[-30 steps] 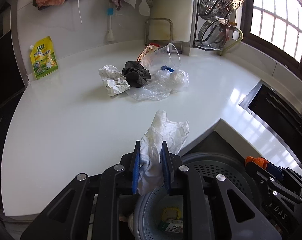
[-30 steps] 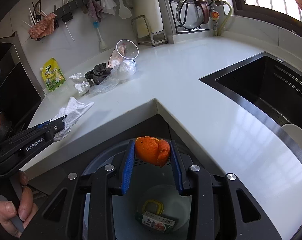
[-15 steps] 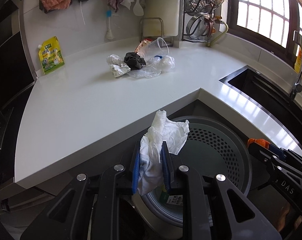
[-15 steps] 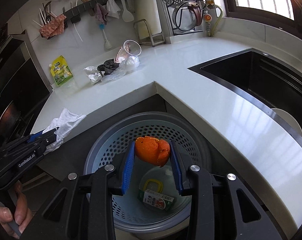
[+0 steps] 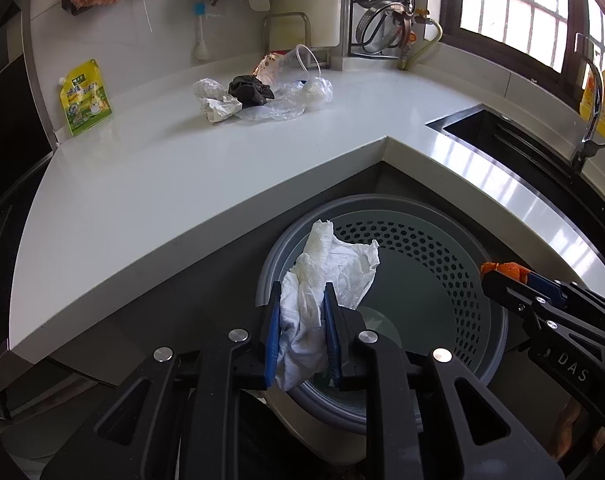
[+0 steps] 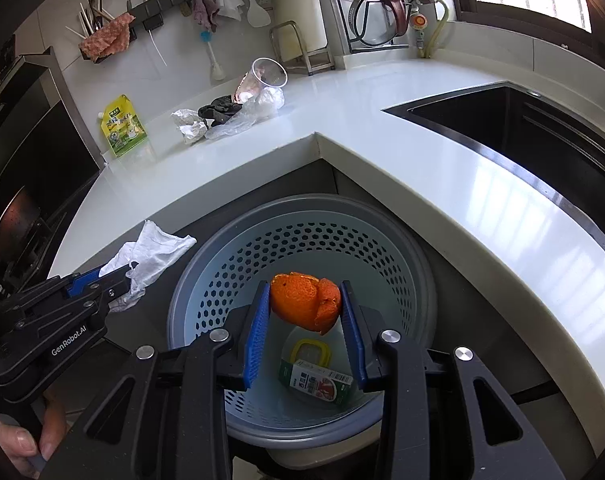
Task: Collect trash
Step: 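Carry the orange peel and white tissue with both tools over the basket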
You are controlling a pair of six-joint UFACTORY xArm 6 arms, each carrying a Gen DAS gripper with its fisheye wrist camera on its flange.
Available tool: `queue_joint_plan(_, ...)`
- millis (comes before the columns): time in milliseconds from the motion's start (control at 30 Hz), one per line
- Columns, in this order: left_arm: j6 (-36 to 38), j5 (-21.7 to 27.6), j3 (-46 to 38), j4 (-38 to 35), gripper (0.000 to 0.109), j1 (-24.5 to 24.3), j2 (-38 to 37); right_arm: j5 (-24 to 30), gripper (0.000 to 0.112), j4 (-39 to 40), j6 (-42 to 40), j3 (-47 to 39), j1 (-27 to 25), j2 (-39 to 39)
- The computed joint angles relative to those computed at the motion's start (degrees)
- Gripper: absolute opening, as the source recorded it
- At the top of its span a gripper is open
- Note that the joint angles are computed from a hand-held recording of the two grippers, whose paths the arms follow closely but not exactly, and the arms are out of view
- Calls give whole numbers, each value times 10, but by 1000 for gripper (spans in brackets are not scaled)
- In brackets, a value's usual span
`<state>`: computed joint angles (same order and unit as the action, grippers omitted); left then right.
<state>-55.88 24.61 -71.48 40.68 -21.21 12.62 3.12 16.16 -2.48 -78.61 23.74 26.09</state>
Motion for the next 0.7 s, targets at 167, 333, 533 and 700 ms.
queue_joint_plan(167, 9, 0, -6, -4, 20, 3, 9, 2, 34, -22, 25, -1, -2, 0)
queue_joint_plan(333, 5, 2, -14, -4, 20, 6, 19, 19, 34, -9, 12, -23, -7, 18)
queue_joint_plan(533, 54, -3, -26, -57, 20, 11, 36, 38, 34, -69, 63, -50, -18, 37)
queue_joint_plan(700, 47, 6, -27, -33, 20, 5, 36, 28, 34, -5, 24, -46, -16, 38)
